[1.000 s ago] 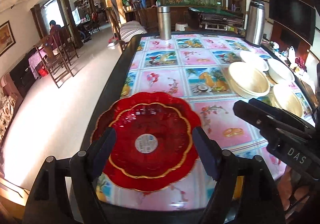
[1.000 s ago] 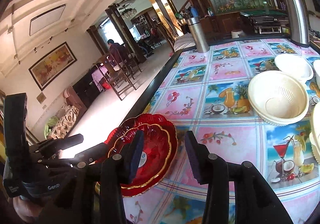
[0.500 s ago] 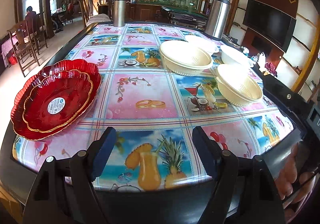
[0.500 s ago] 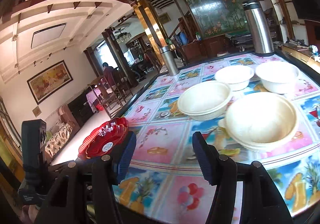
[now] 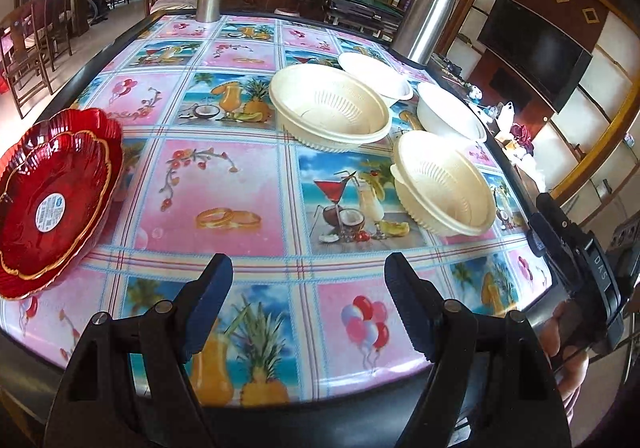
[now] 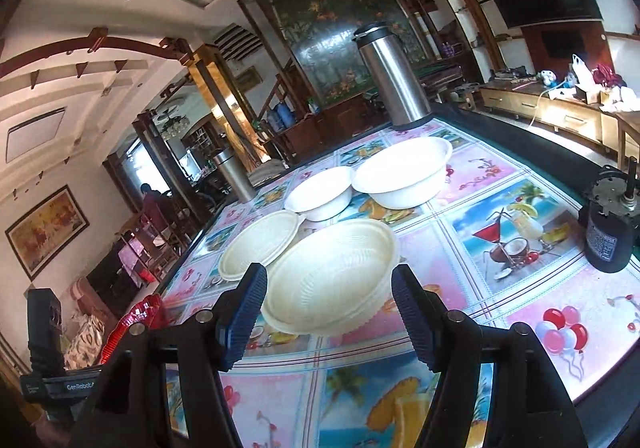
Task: Organize plates and bowls
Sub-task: 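Move the left tool toward the cream disposable bowls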
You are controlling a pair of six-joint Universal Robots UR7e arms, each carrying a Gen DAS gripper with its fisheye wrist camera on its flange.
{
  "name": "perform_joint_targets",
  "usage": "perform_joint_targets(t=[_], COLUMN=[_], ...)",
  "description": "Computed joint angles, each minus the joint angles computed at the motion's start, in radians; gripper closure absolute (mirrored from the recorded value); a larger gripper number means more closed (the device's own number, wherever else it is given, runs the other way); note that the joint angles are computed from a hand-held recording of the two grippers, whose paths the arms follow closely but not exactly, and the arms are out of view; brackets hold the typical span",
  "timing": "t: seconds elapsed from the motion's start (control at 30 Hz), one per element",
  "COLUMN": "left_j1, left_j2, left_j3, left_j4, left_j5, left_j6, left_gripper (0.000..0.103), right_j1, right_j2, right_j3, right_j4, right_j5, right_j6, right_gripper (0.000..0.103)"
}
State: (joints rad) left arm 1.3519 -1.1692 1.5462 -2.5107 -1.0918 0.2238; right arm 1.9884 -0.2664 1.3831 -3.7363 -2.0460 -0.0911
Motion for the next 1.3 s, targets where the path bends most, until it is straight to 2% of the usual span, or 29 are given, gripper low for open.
perform_joint_targets(t=[0.2,0.33,0.47,0.67,0.77,1.0,1.3], left_j1=[-0.013,-0.021,-0.028,-0.027,-0.025,-0.022,-0.027], left_j2=[0.106,0.165,0.220,0.284,0.304,0.328,0.335], left_j3=[-0.147,-0.223,-0.310,-0.430,-0.472,-0.514,-0.520], left_j4=[0.179,0.238,0.332,0.468,0.519,0.564,0.570], left_j5=[-0.016,0.015,0.021,-0.023,-0.047,-0.091,-0.136], left_j6=[-0.109,-0.174,-0.224,-0.277,-0.299,-0.328,-0.340], left_gripper=[0.024,0.024,0.024,0.024,0.024,0.025,0.025], right_j1=[-0.049,-0.077,-0.111,-0.156,-0.171,-0.194,-0.202], right_j2=[-0.040,-0.056,-0.075,-0.091,-0.086,-0.065,-0.055], right_j3=[0.039,0.041,0.046,0.020,0.001,-0.024,-0.039], right_j4=[0.020,0.062,0.104,0.209,0.243,0.238,0.246], right_j5=[0.049,0.092,0.173,0.278,0.308,0.361,0.387], right_j6=[0.145,0.215,0.287,0.369,0.387,0.380,0.376], right_gripper=[0.035,0.035,0.035,0.035,0.035,0.035,0.035])
